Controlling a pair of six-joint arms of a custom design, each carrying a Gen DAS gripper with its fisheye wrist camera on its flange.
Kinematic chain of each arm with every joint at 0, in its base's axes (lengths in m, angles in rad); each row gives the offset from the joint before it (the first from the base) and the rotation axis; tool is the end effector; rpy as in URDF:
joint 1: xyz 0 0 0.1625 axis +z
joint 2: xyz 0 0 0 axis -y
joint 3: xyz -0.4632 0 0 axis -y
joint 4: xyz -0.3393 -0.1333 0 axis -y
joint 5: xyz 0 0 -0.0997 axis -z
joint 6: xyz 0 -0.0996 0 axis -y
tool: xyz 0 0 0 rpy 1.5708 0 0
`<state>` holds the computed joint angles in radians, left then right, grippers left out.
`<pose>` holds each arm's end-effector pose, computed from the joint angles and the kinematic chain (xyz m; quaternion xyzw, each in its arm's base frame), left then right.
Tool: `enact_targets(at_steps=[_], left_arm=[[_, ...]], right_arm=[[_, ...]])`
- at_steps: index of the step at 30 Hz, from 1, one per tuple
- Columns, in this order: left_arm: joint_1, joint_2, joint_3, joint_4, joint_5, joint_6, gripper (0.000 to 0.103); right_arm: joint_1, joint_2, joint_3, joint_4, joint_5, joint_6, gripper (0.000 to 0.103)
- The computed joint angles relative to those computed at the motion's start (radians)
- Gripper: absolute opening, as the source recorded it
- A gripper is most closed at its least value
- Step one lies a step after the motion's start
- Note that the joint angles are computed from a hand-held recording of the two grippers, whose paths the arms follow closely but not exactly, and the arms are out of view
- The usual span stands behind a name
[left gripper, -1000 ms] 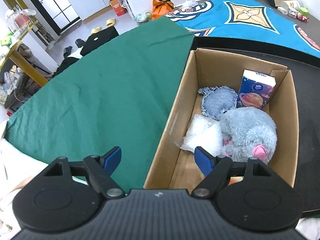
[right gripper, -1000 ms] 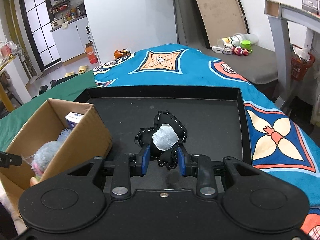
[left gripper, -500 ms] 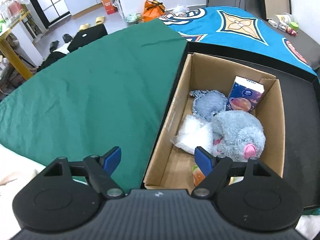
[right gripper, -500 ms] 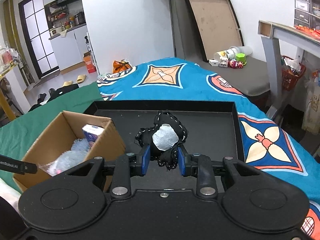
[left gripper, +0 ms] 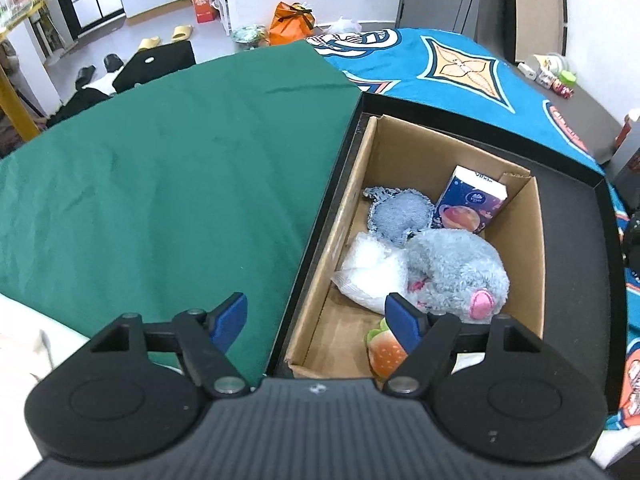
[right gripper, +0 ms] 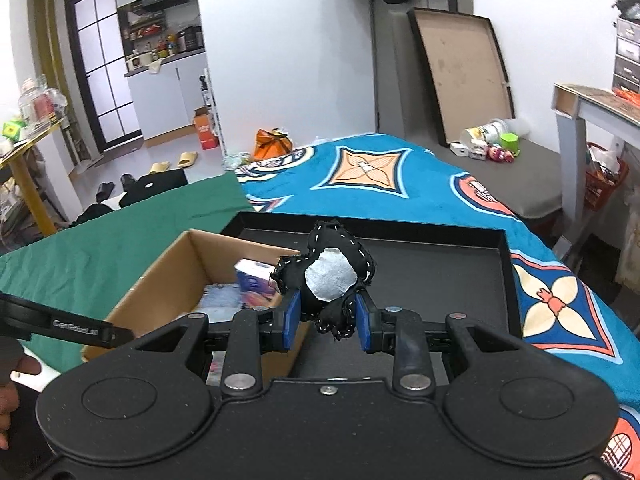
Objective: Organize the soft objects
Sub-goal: 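Lift the black-and-white plush with the right gripper over the box, then open the right gripper to drop the plush into the box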
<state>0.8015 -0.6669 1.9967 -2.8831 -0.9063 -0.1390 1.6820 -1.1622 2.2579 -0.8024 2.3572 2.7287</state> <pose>-0.2380 -0.5257 0.0394 0.2957 0.8978 -0.1357 0.2967 0.1043 -0.3685 0.1701 -0.0285 -0.7754 0.4982 0.3869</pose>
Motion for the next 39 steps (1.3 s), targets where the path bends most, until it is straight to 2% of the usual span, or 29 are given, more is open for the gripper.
enact_targets(at_steps=[6,13,14,15,17,24,35,39], left_arm=[[0.026,-0.018,-0.005,0.006,-0.051,-0.001,0.067],[0.053,-0.044,0.014,-0.033,-0.101,0.014,0.060],[0.057,-0.049,0.014,-0.031,-0.109,0.014,0.054],[0.061,-0.052,0.012,-0.024,-0.116,0.013,0.043],[0.070,-0.056,0.003,0.006,-0.132,0.004,0.032],[0.085,-0.063,0.007,-0.003,-0.167,0.007,0.013],[0.112,-0.072,0.004,-0.017,-0.218,0.000,0.012],[0.119,-0.074,0.002,-0.017,-0.231,-0.005,0.012]], right_arm=[[0.048,0.045,-0.050,0.041,0.028,0.007,0.029],[0.089,0.114,-0.118,0.122,0.026,0.044,0.029],[0.092,0.127,-0.129,0.136,0.024,0.053,0.029],[0.095,0.137,-0.138,0.146,0.024,0.060,0.030],[0.103,0.161,-0.157,0.169,0.025,0.074,0.030],[0.123,0.226,-0.221,0.256,0.027,0.109,0.030],[0.133,0.286,-0.290,0.358,0.007,0.157,0.031],[0.132,0.297,-0.295,0.363,-0.001,0.161,0.034]])
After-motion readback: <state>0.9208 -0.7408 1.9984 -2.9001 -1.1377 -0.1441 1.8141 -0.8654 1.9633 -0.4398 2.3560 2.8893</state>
